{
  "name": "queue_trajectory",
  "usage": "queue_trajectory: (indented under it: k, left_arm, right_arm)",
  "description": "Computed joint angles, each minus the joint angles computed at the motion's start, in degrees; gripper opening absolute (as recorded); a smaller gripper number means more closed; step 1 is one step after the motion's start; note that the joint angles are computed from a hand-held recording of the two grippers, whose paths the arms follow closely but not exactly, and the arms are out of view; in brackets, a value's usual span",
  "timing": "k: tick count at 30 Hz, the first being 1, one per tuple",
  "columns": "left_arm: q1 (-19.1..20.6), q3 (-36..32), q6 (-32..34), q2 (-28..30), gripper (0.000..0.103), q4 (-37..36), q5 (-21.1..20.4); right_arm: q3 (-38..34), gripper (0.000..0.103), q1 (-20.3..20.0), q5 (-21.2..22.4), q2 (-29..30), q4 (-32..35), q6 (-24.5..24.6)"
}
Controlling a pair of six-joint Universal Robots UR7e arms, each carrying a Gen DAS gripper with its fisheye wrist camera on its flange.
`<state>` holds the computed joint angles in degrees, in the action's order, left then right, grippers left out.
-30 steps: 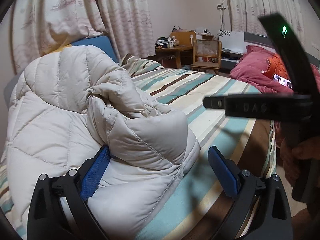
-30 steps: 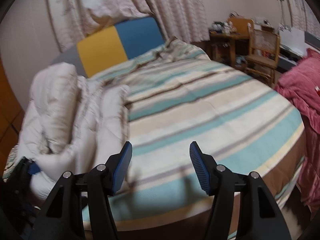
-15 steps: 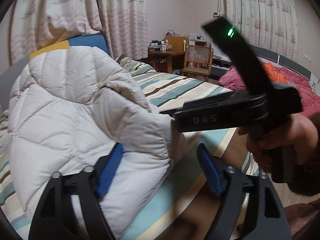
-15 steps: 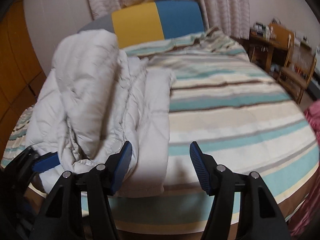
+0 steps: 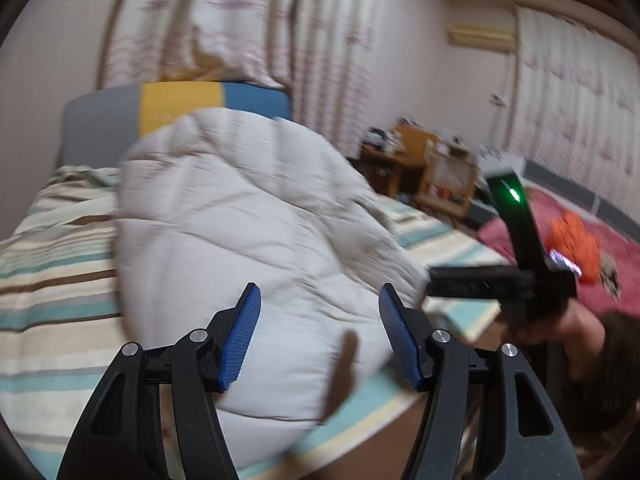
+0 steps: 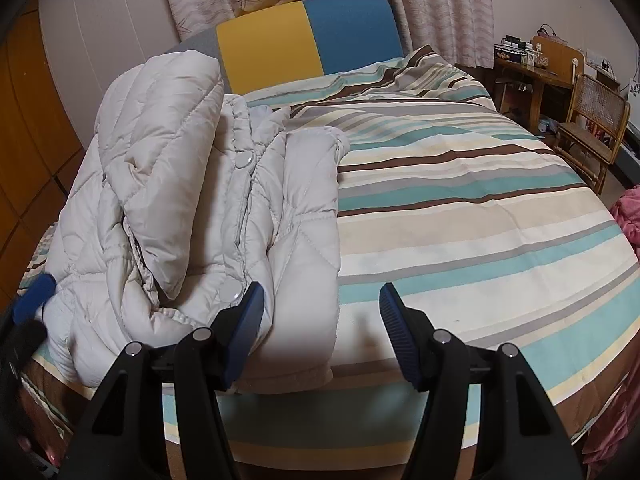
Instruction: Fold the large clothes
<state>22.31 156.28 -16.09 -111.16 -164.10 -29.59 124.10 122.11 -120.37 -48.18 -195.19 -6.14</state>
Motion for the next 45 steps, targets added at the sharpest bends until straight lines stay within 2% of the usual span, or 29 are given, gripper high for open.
queue_trajectory:
  k: [3,6,8,10,12,14,16,17,18,21,24,27,30,33,34,37,40,41,43,45]
  left_arm:
    - [-2.1,0.6,-4.1,-3.5,0.061,2.9,6.1]
    - [-1.7,0.3,-3.6,-3.2,0.061,-1.3,10.8]
    - [-0.1,-0.7,-5.7,-2.6,0.061,-1.8,16.6]
    - [3.8,-2.3,-5.3,-1.3,0.061,-5.5,18.7]
    - [9.6,-5.3,-4.4,2.0,0.061,-10.4,17.9]
    - [16.1,-9.5,-5.0,4.9,0.061,-10.6,14.7]
    - [21.4,-13.5,-5.3,7.6,0.061,-8.4,9.2]
    - [22.2,-14.5,-4.4,9.3,0.061,-9.6,8.5]
    - [22.2,-15.1,-2.8,11.2,0.061,-12.5,8.8]
    - [22.3,-17.7,-1.9,14.0,0.061,-11.7,8.2]
    - [22.1,-20.8,-2.4,16.1,0.061,-7.2,8.0]
    - [21.9,-24.3,-3.9,19.0,0.061,0.1,10.4]
    - [22.8,-27.1,-2.5,21.9,0.061,2.2,11.5]
    - [23.6,-30.5,-4.7,24.1,0.061,9.3,12.1]
    - [24.1,-31.9,-5.4,25.0,0.061,11.6,11.9]
    - [24.9,-34.9,-6.7,26.7,0.061,16.6,11.9]
    - [25.6,-38.7,-10.6,28.2,0.063,23.8,11.4]
    - [25.7,-39.5,-11.4,28.7,0.064,24.6,11.1]
    - [25.7,-40.7,-11.9,30.1,0.075,24.9,11.3]
    - [25.8,-41.8,-10.8,32.2,0.078,24.6,11.5]
  right_arm:
    - [0.0,0.06,0.1,-0.2,-0.1,0.1,-0.2]
    - [-0.1,0.06,0.2,-0.5,0.0,0.0,-0.7]
    - [-0.2,0.06,0.3,-0.6,0.1,-0.1,-0.7]
    - [-0.1,0.06,0.4,-0.6,-0.2,-0.1,-0.5]
    - [0.1,0.058,0.9,-1.1,-0.5,-2.0,-0.8]
    - [-0.2,0.054,1.9,-1.9,-0.7,-4.5,-1.6]
    - [-1.3,0.051,2.7,-1.0,-1.4,-5.4,-2.4]
    - [-1.9,0.051,3.1,-0.5,-1.7,-5.3,-2.6]
    - [-2.7,0.051,3.5,0.3,-1.9,-5.1,-3.0]
    - [-6.3,0.051,5.3,1.4,-1.1,-3.4,-5.6]
    - [-10.7,0.051,6.5,3.1,0.6,-1.1,-8.0]
    - [-16.0,0.045,7.0,4.0,3.7,1.7,-10.3]
    - [-21.3,0.041,7.2,3.6,7.1,4.0,-12.0]
    - [-27.1,0.036,6.1,4.3,10.4,9.1,-11.2]
    - [-29.3,0.036,5.8,3.4,11.9,10.4,-11.9]
    - [-32.4,0.031,4.9,-0.3,14.7,11.4,-14.3]
    - [-33.3,0.031,2.6,-0.7,15.4,11.8,-13.4]
    - [-33.0,0.031,1.9,-0.8,15.5,11.1,-13.0]
    - [-32.7,0.031,0.4,-0.8,15.8,10.1,-12.1]
    - [-32.3,0.031,-0.8,-0.7,15.9,9.0,-11.4]
